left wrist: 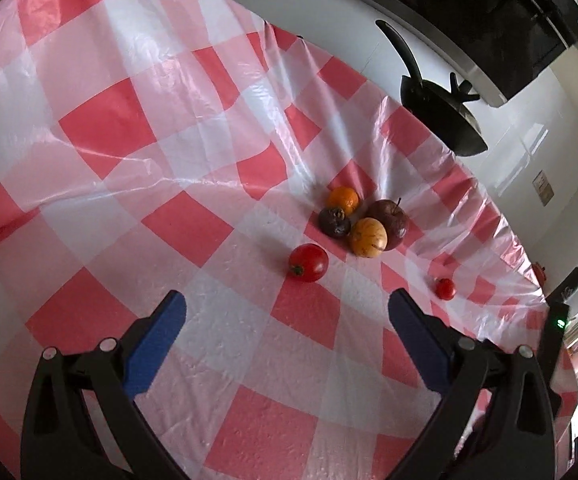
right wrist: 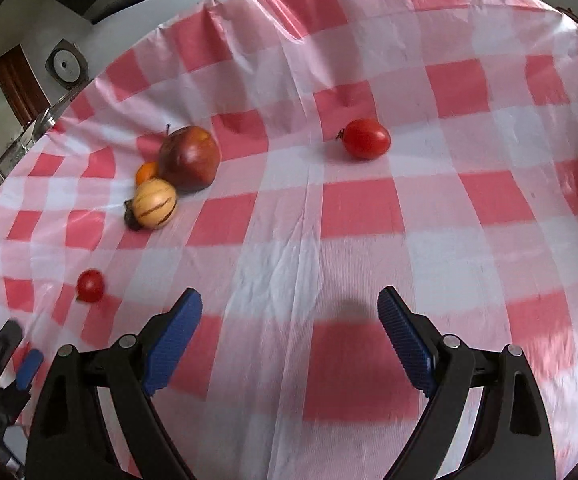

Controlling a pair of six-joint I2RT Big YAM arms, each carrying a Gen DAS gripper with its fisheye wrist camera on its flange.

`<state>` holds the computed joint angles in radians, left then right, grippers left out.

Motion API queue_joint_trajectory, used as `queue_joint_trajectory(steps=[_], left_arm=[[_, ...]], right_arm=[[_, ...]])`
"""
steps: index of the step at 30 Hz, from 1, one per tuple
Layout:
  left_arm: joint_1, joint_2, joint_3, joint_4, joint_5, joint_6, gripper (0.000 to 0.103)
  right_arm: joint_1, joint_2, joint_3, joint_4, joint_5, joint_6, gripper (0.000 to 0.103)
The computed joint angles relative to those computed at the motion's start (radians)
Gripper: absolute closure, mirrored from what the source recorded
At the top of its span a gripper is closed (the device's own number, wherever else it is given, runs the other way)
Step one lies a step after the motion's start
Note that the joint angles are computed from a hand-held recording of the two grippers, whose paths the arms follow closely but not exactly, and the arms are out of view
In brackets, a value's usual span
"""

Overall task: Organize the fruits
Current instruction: 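Grasp a yellow speckled fruit with the right tool while the left tool grasps a red tomato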

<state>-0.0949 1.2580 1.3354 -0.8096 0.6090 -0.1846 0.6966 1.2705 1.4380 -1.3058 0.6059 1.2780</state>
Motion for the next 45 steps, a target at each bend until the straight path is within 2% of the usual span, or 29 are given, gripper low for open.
queue_joint_trajectory(steps=[9,12,16,18,21,24,28,32,33,36,39,42,45], left_arm=[[0.008,0.007,0.002,0.002,0.015,-0.011,0.002],[0.003,0.005,0.002,0.000,0.007,0.004,0.002],[-0.002,0.003,-0.001,0.000,0.000,0.013,0.002],[-0.002,0.001,-0.003,0.002,-0.001,0.014,0.002],[-0.004,0.000,-0.003,0.001,-0.003,0.017,0.002],[-0.007,0.002,-0.001,-0.003,-0.005,0.023,0.002],[-0.008,0.004,0.001,-0.008,-0.005,0.027,0.002],[-0.012,0.003,0.003,-0.016,-0.011,0.043,0.002],[-0.015,0.004,0.005,-0.020,-0.013,0.047,0.002],[-0.024,0.009,0.015,-0.044,-0.016,0.082,0.002],[-0.032,0.006,0.015,-0.049,-0.027,0.098,0.002],[-0.054,0.030,0.047,-0.105,-0.061,0.128,0.002],[-0.086,0.061,0.081,-0.127,-0.112,0.132,0.002]], right_arm=[[-0.108,0.105,0.089,0.123,-0.121,-0.291,0.016],[-0.122,0.159,0.141,0.161,-0.178,-0.344,0.016],[-0.121,0.266,0.257,0.158,-0.166,-0.412,0.017],[-0.128,0.315,0.314,0.146,-0.165,-0.431,0.021],[-0.146,0.364,0.369,0.133,-0.196,-0.454,0.034],[-0.147,0.361,0.364,0.160,-0.206,-0.481,0.060],[-0.109,0.262,0.244,0.217,-0.171,-0.405,0.060],[-0.036,0.123,0.095,0.243,-0.084,-0.265,0.060],[-0.008,0.083,0.057,0.225,-0.048,-0.201,0.060],[0.039,0.023,0.002,0.158,0.028,-0.082,0.060],[0.069,-0.071,-0.086,0.157,0.091,0.039,0.060],[0.055,-0.121,-0.153,0.241,0.091,0.075,0.060],[0.049,-0.131,-0.166,0.278,0.080,0.048,0.060]])
